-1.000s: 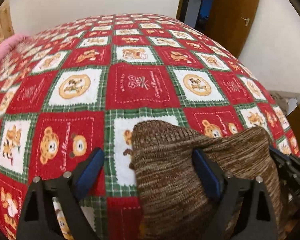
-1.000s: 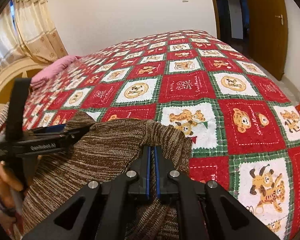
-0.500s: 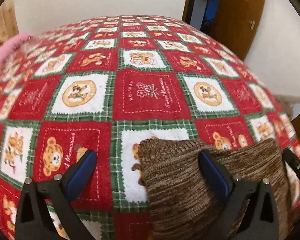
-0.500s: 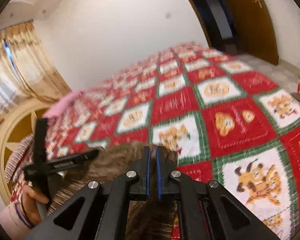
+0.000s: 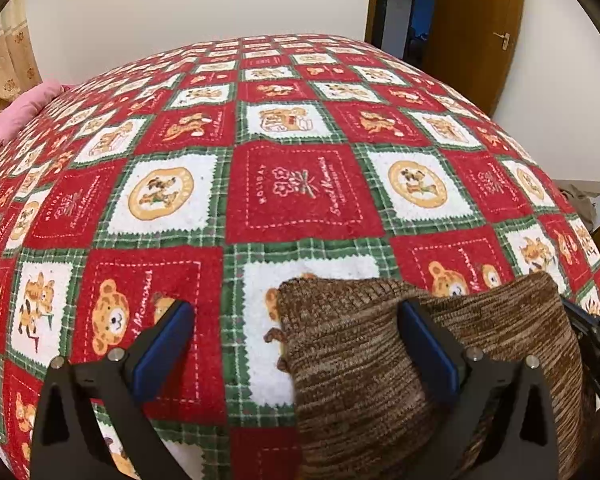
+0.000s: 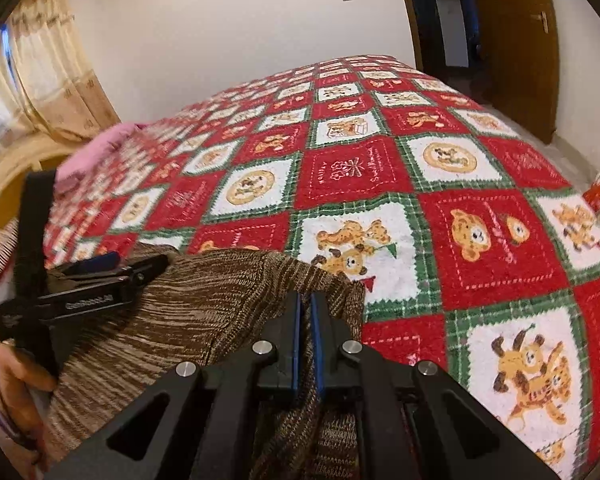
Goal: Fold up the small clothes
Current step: 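Grasp the sweater with the left gripper while the right gripper holds it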
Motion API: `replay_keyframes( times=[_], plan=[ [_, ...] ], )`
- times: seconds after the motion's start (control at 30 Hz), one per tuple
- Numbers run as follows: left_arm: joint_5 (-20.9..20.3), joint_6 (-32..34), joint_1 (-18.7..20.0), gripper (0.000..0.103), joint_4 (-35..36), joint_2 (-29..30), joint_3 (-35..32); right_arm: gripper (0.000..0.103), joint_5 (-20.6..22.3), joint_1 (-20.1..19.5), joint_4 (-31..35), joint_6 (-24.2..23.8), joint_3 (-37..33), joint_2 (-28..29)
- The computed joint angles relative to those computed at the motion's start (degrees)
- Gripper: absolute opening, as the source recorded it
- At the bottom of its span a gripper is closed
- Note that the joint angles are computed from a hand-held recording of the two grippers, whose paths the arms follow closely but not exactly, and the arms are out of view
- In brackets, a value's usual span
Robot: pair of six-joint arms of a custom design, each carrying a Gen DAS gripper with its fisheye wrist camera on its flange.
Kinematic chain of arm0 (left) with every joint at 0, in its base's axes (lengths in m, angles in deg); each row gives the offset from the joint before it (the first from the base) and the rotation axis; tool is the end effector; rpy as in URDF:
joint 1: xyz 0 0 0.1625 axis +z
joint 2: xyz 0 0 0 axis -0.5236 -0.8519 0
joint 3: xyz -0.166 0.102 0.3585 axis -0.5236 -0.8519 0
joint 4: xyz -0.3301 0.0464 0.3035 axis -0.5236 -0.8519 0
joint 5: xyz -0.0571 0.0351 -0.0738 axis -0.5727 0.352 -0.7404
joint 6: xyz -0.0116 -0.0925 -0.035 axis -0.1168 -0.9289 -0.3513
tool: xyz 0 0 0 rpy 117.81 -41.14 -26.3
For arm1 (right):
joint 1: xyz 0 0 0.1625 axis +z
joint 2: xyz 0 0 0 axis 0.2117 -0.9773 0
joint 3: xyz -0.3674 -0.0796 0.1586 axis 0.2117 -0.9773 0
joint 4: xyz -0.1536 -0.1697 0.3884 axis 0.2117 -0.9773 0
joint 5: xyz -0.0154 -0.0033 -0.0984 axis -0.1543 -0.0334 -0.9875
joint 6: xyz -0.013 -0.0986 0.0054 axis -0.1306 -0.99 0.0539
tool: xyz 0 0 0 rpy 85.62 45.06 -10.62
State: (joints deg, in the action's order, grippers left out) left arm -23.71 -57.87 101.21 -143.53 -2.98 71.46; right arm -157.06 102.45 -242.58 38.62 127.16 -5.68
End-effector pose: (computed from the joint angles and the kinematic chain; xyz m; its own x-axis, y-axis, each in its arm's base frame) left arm -0.0641 -0.7191 0.3308 -0.6550 0.3827 -0.6515 0.6387 0.7411 -0.2068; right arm 0.3522 -0.6221 0.0085 -0.8267 0.1696 0.5364 -0.2899 0.6887 -0.6646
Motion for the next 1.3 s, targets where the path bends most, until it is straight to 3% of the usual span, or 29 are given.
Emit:
replay_keyframes(
  times=[0.33,0.43,0.63,0.77,0.8,0.87,0.9,0.93,1.07,1.2,1.3],
  plan=[
    [0.2,0.7,0.0,0.103,-2.6,-0.4,1.2,0.005,-9.9,1.7,3.4,-4.6,-6.1,4.4],
    [0.1,-0.3,0.3,0.103,-2.0,-0.8,1.3,0.005,-10.8,1.8,3.9,-4.7,-6.4,4.6],
    [-5.1,-1.8,1.9,0.103,5.9,-4.4,0.9,0.005,-12.1,2.3,3.3,-5.9,-7.2,5.4],
    [-12.4,-5.9,3.9,0.103,14.9,-7.5,-1.2,0.006,-6.8,1.9,4.4,1.4,-1.8,0.3],
    [-13.0,-6.0,4.1,0.103,16.0,-8.0,-1.3,0.013,-5.6,1.9,2.6,4.7,0.7,-1.4],
    [-14.4,-6.2,4.4,0.103,17.7,-9.0,-1.3,0.038,-2.1,1.7,-2.9,9.1,6.1,-4.7],
    [-15.8,-6.4,4.7,0.103,18.9,-9.3,-1.5,0.057,-0.4,1.7,-5.7,11.3,9.2,-6.4],
    [-17.3,-6.8,5.0,0.103,20.3,-9.5,-1.9,0.065,1.0,1.7,-6.8,12.7,11.3,-7.7],
    [-28.4,-10.5,7.1,0.103,26.0,-9.9,-2.8,0.065,11.1,0.4,-8.0,15.6,17.6,-12.1],
    [-24.7,-9.5,5.4,0.103,21.1,-9.4,0.0,0.065,18.1,-2.2,-4.9,17.8,17.4,-12.0],
    [-21.0,-6.2,4.0,0.103,19.8,-8.7,0.7,0.065,16.8,-2.1,-5.4,11.2,14.6,-9.4]
  ],
)
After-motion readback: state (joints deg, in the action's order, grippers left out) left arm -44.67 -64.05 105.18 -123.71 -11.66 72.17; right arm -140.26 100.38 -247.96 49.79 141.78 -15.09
